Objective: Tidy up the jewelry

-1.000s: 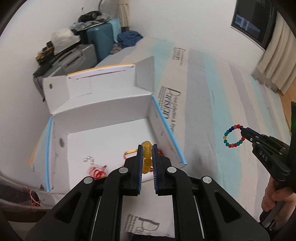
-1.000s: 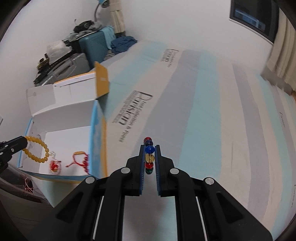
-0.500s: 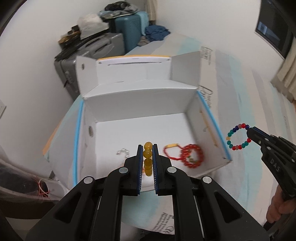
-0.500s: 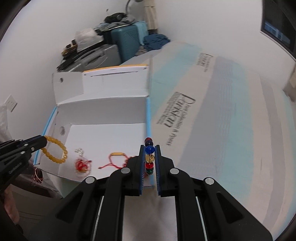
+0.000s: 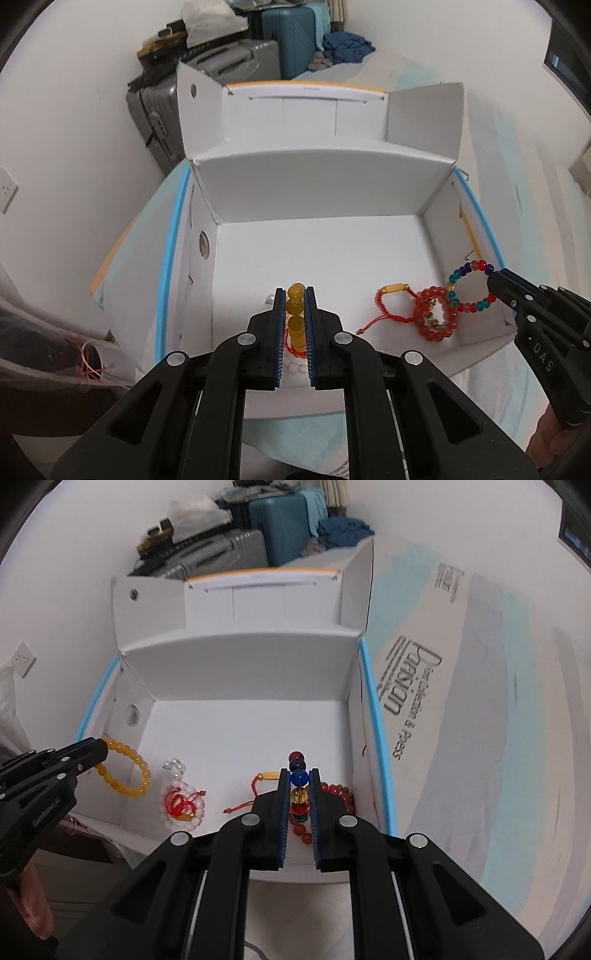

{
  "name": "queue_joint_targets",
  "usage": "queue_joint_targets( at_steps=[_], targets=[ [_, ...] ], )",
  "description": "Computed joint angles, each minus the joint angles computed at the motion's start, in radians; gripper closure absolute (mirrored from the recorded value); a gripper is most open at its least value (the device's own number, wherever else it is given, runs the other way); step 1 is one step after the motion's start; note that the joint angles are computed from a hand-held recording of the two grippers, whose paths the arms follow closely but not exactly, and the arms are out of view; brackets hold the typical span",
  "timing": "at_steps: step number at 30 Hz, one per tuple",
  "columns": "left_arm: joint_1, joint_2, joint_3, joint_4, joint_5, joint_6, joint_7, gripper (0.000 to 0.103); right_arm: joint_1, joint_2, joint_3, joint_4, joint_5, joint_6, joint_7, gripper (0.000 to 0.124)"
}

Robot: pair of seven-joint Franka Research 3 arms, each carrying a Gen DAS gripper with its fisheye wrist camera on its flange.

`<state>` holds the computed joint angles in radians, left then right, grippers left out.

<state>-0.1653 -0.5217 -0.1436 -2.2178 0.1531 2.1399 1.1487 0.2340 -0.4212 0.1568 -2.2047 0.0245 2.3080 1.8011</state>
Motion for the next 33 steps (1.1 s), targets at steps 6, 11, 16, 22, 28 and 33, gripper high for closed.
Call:
queue_joint_targets(
  at_steps=[6, 11, 16, 22, 28, 33],
  targets=[
    [0.004, 0.038, 0.008, -0.018, -0.016, 0.02, 0.001, 0.094, 0.002, 0.064, -0.005, 0.009, 0.002, -0.005, 0.012, 0.115],
    [0.013, 0.064, 0.007, -0.027, -0.016, 0.03, -0.001, 0.094, 0.009, 0.095, -0.017, 0.007, 0.013, 0.019, 0.014, 0.115],
    [0.016, 0.075, 0.003, -0.036, -0.007, 0.038, -0.006, 0.094, 0.016, 0.111, -0.02, -0.001, 0.018, 0.034, 0.008, 0.114],
    [0.02, 0.054, -0.007, -0.048, 0.02, 0.065, -0.018, 0.092, 0.023, 0.089, -0.02, -0.013, 0.023, 0.06, 0.005, 0.112],
    [0.017, 0.009, -0.018, -0.048, 0.041, 0.071, -0.043, 0.076, 0.016, 0.025, -0.008, -0.04, 0.01, 0.093, 0.006, 0.086],
    [0.01, -0.046, -0.02, -0.06, 0.055, 0.062, -0.064, 0.057, 0.009, -0.04, -0.003, -0.061, 0.018, 0.103, 0.006, 0.069]
  ],
)
